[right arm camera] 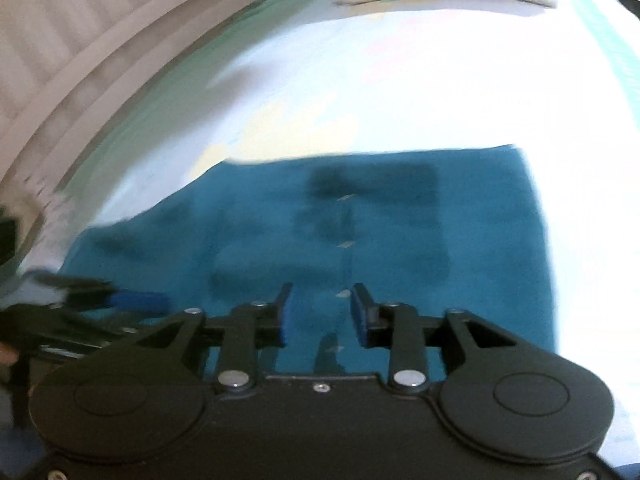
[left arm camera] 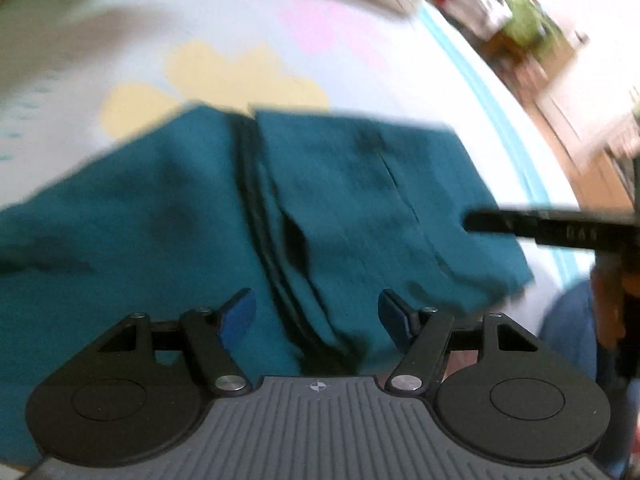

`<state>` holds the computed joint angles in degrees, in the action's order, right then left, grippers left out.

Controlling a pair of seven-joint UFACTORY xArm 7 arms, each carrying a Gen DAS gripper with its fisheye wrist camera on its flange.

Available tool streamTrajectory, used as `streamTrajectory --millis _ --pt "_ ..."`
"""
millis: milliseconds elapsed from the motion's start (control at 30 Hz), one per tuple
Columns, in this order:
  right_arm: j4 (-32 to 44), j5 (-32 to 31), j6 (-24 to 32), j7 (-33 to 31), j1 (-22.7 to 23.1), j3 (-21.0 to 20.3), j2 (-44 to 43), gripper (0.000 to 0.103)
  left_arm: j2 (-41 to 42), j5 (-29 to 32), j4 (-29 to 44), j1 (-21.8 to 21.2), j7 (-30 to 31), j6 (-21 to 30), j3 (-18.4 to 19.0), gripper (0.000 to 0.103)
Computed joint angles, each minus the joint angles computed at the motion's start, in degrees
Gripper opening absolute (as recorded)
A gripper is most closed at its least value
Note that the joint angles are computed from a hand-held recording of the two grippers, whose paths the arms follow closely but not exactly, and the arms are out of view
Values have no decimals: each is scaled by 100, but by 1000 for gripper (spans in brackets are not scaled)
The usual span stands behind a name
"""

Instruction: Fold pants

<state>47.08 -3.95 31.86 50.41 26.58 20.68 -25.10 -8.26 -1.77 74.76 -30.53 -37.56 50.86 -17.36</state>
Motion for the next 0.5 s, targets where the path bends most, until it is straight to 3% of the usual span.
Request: streamTrajectory --millis 133,233,333,433,500 --pt "114 -151 26 224 -143 81 -5 45 -311 732 -218 277 -1239 142 -90 66" --pt "399 -369 -95 276 -164 241 342 45 -393 1058 -240 430 -1752 613 -134 66" --pt "872 -862 -366 497 -203 479 1052 45 -473 1349 -331 468 -1995 983 -199 66" --pt "1330 -1189 -393 653 -12 500 1651 45 -447 1272 -356 410 -1941 1454 -210 66" --pt "1641 -1437 -421 759 134 481 2049 45 -595 1502 -600 368 -1868 1313 -260 67"
